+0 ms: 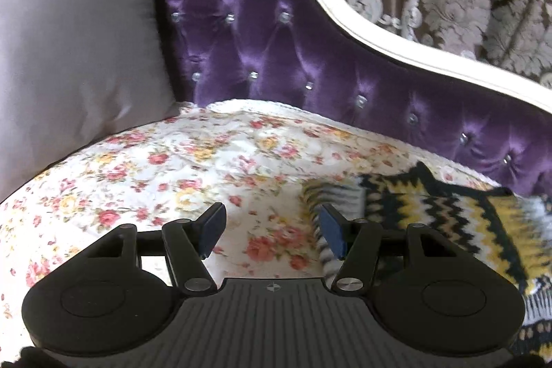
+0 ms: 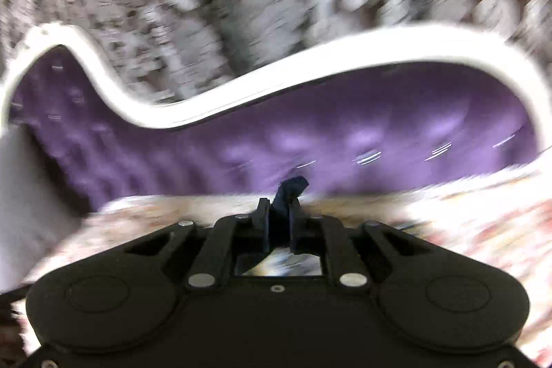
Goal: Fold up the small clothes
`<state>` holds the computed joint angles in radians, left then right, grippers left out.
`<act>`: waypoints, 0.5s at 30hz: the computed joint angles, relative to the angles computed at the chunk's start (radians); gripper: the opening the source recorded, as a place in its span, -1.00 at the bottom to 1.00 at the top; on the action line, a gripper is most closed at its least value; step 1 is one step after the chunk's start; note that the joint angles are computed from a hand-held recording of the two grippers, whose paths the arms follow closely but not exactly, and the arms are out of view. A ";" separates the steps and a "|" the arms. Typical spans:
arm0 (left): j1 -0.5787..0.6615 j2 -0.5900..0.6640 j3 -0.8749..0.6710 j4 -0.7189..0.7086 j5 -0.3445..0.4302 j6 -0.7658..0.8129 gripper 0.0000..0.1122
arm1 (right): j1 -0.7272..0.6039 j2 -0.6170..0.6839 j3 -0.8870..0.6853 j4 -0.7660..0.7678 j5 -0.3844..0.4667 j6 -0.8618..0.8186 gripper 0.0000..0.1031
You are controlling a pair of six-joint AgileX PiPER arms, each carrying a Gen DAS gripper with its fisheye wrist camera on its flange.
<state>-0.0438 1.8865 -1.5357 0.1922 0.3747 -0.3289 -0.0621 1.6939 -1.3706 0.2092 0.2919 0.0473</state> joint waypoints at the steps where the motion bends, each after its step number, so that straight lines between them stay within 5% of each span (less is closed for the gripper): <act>1: -0.007 0.005 -0.004 -0.009 0.004 0.020 0.03 | -0.011 0.011 0.002 -0.065 0.008 0.060 -0.65; 5: -0.042 0.021 -0.012 0.019 0.014 0.034 0.03 | -0.052 0.079 0.008 -0.019 0.044 0.015 -0.65; 9: -0.080 0.035 -0.007 0.101 -0.002 0.005 0.03 | -0.049 0.099 0.031 -0.137 0.029 0.125 -0.65; 13: -0.111 0.115 -0.081 0.211 0.097 -0.058 0.07 | -0.047 0.116 0.044 -0.265 0.033 0.235 -0.65; 15: -0.101 0.131 -0.072 0.218 0.078 -0.078 0.12 | -0.041 0.133 0.039 -0.304 0.046 0.269 -0.65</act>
